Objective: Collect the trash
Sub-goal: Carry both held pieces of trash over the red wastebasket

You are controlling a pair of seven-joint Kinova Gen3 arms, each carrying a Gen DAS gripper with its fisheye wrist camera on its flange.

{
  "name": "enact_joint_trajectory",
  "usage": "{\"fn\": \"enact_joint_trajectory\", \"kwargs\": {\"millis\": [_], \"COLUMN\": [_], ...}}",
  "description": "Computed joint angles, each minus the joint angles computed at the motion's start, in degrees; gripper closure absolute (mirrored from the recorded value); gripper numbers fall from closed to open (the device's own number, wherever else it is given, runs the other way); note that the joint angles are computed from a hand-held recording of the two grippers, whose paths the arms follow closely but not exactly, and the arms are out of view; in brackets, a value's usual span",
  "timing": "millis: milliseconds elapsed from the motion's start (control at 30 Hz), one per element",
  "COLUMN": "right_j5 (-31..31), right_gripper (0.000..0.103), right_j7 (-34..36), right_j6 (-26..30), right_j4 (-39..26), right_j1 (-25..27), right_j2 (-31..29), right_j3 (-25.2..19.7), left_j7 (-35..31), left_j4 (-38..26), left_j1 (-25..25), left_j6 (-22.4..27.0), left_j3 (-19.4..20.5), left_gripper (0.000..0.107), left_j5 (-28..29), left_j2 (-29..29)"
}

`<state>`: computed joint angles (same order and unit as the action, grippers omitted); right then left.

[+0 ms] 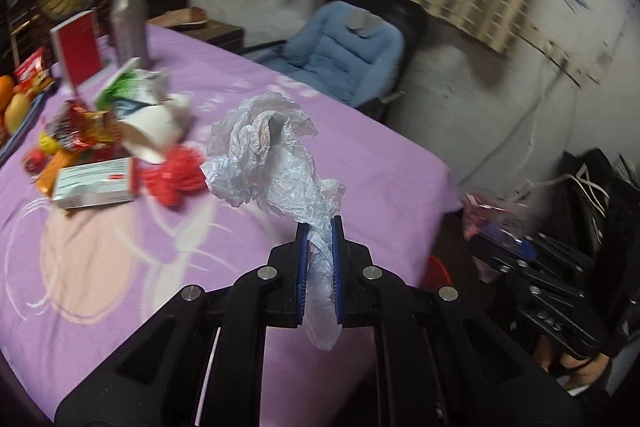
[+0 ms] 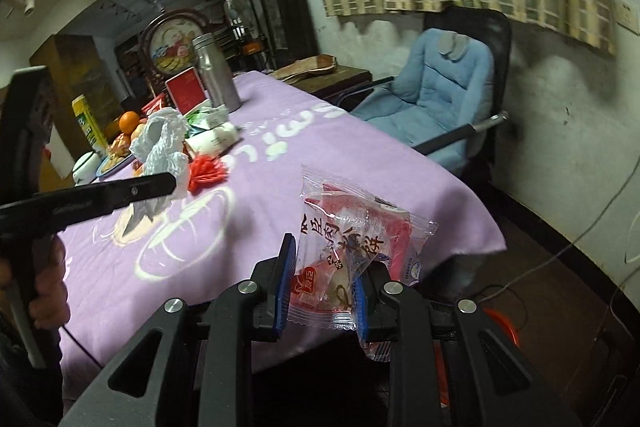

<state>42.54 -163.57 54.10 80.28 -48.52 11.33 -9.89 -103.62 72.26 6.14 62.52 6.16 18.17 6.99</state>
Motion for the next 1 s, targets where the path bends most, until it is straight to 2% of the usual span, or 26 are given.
{"fn": "enact_joint_trajectory", "kwargs": {"millis": [200,433,733,1000], "right_j5": [-0.22,-3.22,-11.00,-17.36], "right_gripper": [0.077,0.078,0.078,0.078], "right_j7": [-4.06,-9.32,-12.24,-8.13], "right_j6": [-0.77,-0.60,-9.29,-17.17], "right_j4": [6.88,16.66,30.51,36.65], "right_j1": [1.85,7.09,15.82,20.48], "right_j2": [-3.53,-7.86,-10.64,-8.54], "right_j3": [-0.61,-2.45,-2.65,-0.79], "left_j7": [-3.05,-4.52,0.03,2.26], "left_j4": [0.18,-0.38,-7.00,-12.29], "left_j1": [4.89,10.77,20.92,24.75], "left_j6": [0.55,1.35,5.54,9.25], "left_j3": [3.30,5.81,6.61,5.90], "left_gripper": [0.096,0.096,0.096,0.096], "left_j5": [-0.06,-0.37,-7.49,-9.87], "left_j2": [0.54,4.12,15.86,24.78]}}
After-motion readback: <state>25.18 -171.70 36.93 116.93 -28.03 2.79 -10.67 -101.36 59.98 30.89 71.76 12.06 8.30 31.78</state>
